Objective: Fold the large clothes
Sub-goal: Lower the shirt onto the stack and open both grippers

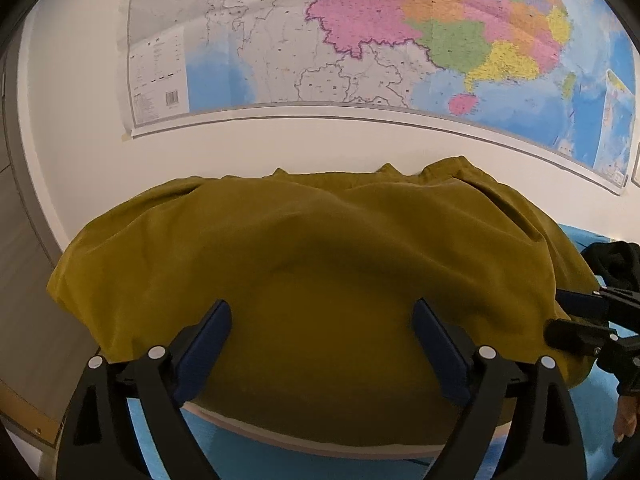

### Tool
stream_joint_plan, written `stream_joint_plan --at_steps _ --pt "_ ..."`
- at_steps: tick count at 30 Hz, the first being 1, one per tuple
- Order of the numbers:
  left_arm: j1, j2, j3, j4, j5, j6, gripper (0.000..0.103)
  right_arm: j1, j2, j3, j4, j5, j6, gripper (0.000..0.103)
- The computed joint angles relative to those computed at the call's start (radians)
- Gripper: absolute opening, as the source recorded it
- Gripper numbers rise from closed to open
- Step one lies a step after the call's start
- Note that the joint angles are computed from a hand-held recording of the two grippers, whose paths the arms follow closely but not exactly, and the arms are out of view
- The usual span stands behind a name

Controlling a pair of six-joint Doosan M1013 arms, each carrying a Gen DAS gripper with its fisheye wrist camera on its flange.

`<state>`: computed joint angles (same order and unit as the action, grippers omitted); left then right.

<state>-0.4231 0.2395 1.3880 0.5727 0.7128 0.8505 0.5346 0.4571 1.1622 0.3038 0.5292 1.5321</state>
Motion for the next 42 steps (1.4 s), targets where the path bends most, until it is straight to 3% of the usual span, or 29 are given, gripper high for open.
stream_joint_plan --at_steps 3,7,13,23,27,29,33,42 --pt "-0.007 -0.023 0.027 0.046 -0.025 -0.061 0.088 -0.005 -0.027 0.041 0.081 -0.033 -0.054 0.052" --pt "0.001 -0.048 0.063 0.043 -0.058 -0.086 0.088 -0.002 -0.066 0.104 0.085 -0.073 -0.063 0.052" --pt "0.044 -0.039 0.072 -0.085 -0.071 -0.057 0.09 0.0 -0.055 0.111 0.055 -0.042 -0.035 0.05" --pt "-0.009 -0.074 0.093 0.041 -0.061 -0.161 0.089 0.006 -0.092 0.147 0.058 -0.083 -0.035 0.054" --pt "-0.025 -0.087 0.104 0.003 -0.086 -0.131 0.091 0.011 -0.111 0.173 0.017 -0.126 0.002 0.058" --pt "-0.035 -0.085 0.103 0.016 -0.076 -0.137 0.092 0.011 -0.11 0.173 -0.013 -0.116 0.03 0.058" --pt "-0.034 -0.075 0.099 -0.086 -0.071 -0.071 0.092 0.011 -0.099 0.163 -0.042 -0.078 0.058 0.058" --pt "-0.079 -0.107 0.142 -0.056 -0.091 -0.138 0.094 0.02 -0.132 0.208 -0.043 -0.117 0.061 0.061"
